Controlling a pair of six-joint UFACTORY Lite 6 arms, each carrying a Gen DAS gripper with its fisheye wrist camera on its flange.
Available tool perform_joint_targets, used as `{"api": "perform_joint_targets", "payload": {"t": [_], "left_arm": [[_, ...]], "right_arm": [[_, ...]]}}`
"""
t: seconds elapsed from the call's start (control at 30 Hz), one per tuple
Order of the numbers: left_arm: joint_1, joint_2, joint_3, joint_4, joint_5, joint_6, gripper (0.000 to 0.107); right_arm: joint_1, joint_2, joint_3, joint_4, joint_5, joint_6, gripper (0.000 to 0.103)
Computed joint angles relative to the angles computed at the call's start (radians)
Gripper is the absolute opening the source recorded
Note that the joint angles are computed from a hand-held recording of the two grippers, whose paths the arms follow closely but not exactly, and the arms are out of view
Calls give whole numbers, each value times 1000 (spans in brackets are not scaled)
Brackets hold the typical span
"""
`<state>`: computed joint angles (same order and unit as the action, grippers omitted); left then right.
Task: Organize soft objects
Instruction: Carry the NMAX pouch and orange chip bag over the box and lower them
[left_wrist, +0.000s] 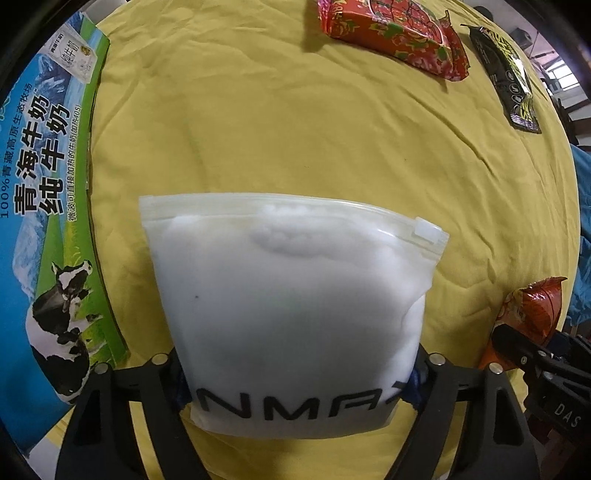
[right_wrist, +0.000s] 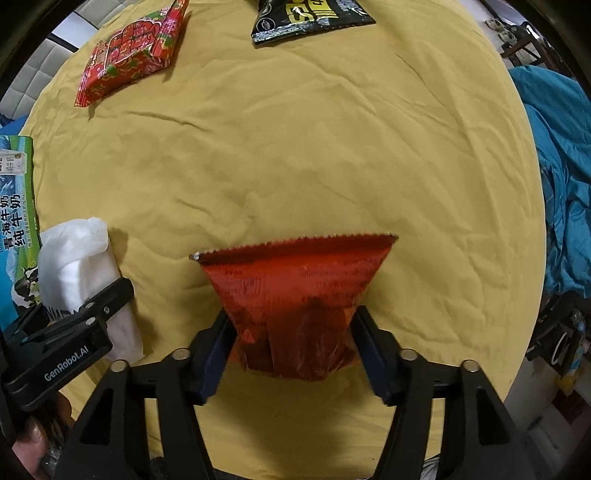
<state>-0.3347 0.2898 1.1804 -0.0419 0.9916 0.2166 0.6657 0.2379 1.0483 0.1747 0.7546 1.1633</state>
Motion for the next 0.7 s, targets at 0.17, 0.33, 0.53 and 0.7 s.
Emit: {"api": "perform_joint_targets", "payload": {"t": [0.17, 0.33, 0.53, 0.7], "left_arm": [[12, -45, 10, 6, 32, 9, 76], [16, -109, 10, 10, 70, 23, 75], [11, -147, 84, -11, 146, 27, 75], [35, -206, 154, -41, 230, 77, 75]], "right_arm": [[36, -19, -16, -20, 2, 62, 60], [72, -1, 1, -48, 1, 109, 45], [100, 19, 64, -90, 39, 168, 43], [131, -29, 119, -145, 112, 226, 41]]}}
